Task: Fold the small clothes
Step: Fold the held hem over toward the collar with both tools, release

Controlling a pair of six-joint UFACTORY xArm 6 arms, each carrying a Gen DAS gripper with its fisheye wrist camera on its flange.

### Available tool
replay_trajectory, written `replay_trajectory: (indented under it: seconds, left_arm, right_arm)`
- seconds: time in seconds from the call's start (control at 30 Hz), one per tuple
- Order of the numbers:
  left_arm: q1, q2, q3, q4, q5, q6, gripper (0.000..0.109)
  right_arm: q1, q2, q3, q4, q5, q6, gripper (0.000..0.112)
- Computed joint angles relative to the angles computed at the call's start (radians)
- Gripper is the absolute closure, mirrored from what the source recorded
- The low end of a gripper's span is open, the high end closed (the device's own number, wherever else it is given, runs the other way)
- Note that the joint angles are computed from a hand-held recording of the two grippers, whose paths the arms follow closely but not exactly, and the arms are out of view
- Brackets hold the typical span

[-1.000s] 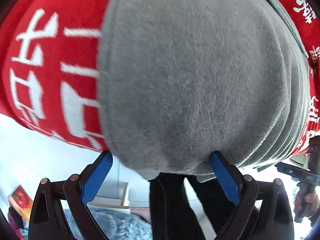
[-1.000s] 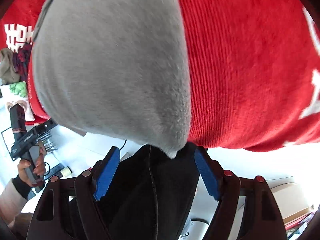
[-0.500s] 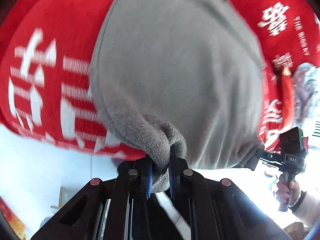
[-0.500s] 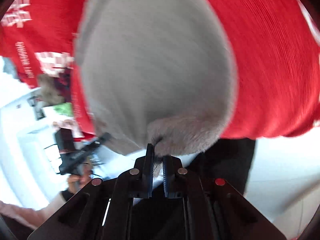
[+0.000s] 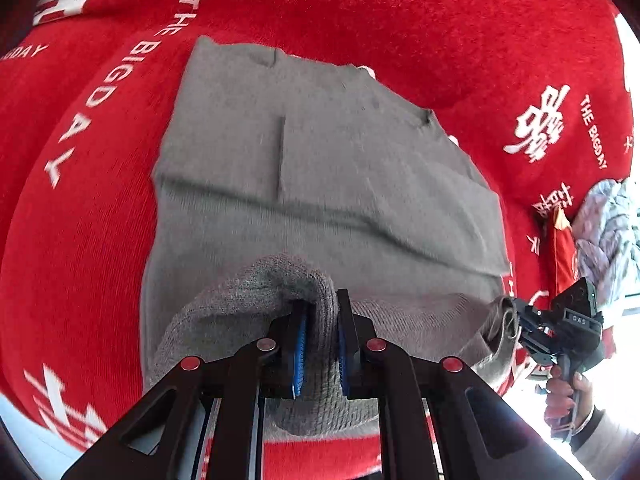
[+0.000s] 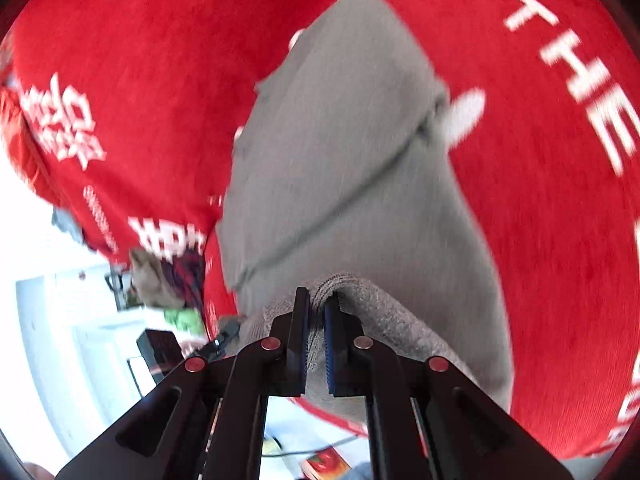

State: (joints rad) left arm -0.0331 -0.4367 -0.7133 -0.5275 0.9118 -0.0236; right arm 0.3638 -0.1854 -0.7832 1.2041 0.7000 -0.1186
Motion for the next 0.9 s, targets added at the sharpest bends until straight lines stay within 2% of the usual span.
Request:
replay_trajectory:
  seconds: [0.1,0.23,0.33,0.47,0.6,0.73,0.77,0.8,0.83,0.87,0.9]
  left_arm:
    - [0.028,0.034,-0.046,-0.026,0.035,0.02,0.094]
    - [0.059,0.064,-0.101,-0.102,0.026,0.021,0.094]
    - [0.074,0.161,-0.194,-0.101,-0.013,0.016,0.094]
    - [0.061,0.301,-0.312,-0.031,-0.065,0.025,0.094]
    - [0.021,0.457,-0.449,0.099,-0.105,-0.075,0.094]
    - [0.01,0.57,-0.59,0.248,0.026,-0.208,0.094]
    - [0.005,0.567,-0.591,0.266,0.028,-0.209,0.094]
    - [-0.001,0.552,-0.581,0.285,0.016,-0.204,0.089]
    - [-0.007,0.536,-0.573,0.306,0.017,-0.196,0.082]
    - [-0.011,0.519,-0.568,0.328,0.027,-0.189,0.053]
    - [-0.019,0.5,-0.562,0.388,0.027,-0.209,0.018]
  right_arm:
    - [-0.031,0.041,-0.06,0.038,0.027,-0.029,0.105]
    - [-0.061,0.079,-0.145,0.123,0.06,-0.102,0.105]
    - [-0.072,0.149,-0.241,0.138,0.071,-0.116,0.105]
    - [-0.096,0.308,-0.418,0.123,0.067,-0.097,0.105]
    - [-0.102,0.461,-0.574,0.076,0.049,-0.03,0.105]
    - [-0.107,0.565,-0.687,-0.07,0.079,0.117,0.101]
    - [-0.105,0.573,-0.703,-0.12,0.081,0.151,0.099]
    - [-0.105,0.574,-0.711,-0.145,0.084,0.157,0.096]
    - [-0.105,0.568,-0.712,-0.162,0.084,0.151,0.085]
    - [-0.105,0.558,-0.714,-0.192,0.084,0.148,0.057]
    - [-0.105,0.549,-0.711,-0.215,0.08,0.148,0.045]
